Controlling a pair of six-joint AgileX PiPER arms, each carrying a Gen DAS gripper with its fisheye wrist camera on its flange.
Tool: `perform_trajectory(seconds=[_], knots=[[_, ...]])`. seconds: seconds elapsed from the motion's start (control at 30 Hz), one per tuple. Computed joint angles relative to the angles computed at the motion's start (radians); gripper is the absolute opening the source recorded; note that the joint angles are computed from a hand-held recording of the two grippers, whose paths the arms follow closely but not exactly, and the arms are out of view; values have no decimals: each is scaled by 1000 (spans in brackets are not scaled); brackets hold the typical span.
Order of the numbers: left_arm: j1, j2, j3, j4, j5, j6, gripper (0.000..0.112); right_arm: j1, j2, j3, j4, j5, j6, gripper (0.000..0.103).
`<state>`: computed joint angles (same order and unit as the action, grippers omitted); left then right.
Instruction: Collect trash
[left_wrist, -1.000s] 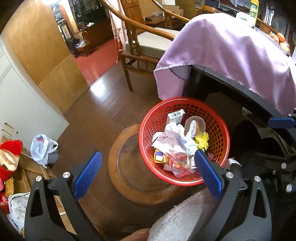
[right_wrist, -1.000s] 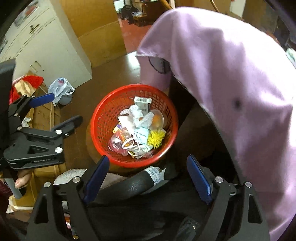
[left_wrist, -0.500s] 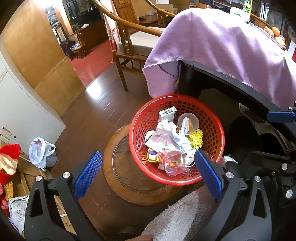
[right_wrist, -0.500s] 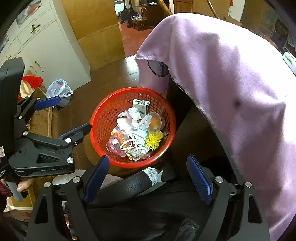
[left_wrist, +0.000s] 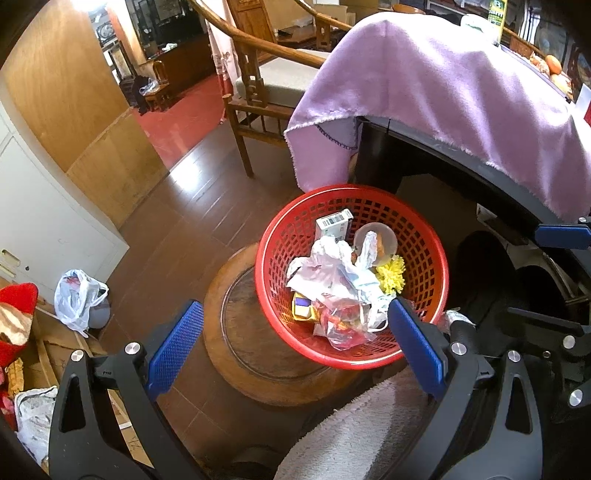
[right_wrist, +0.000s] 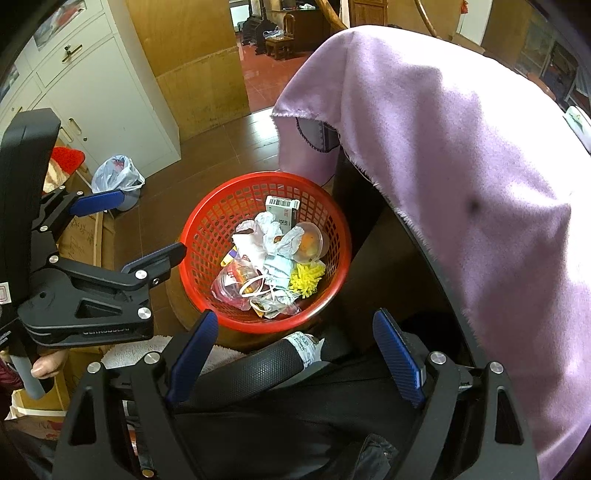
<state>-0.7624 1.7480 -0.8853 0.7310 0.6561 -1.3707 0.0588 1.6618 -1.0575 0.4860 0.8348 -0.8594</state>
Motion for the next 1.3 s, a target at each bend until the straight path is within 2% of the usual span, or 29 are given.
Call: perform_trajectory(seconds=[1.3], knots=[[-3, -6, -7, -4, 8, 6, 96, 2, 1, -3, -4, 0, 6, 84]])
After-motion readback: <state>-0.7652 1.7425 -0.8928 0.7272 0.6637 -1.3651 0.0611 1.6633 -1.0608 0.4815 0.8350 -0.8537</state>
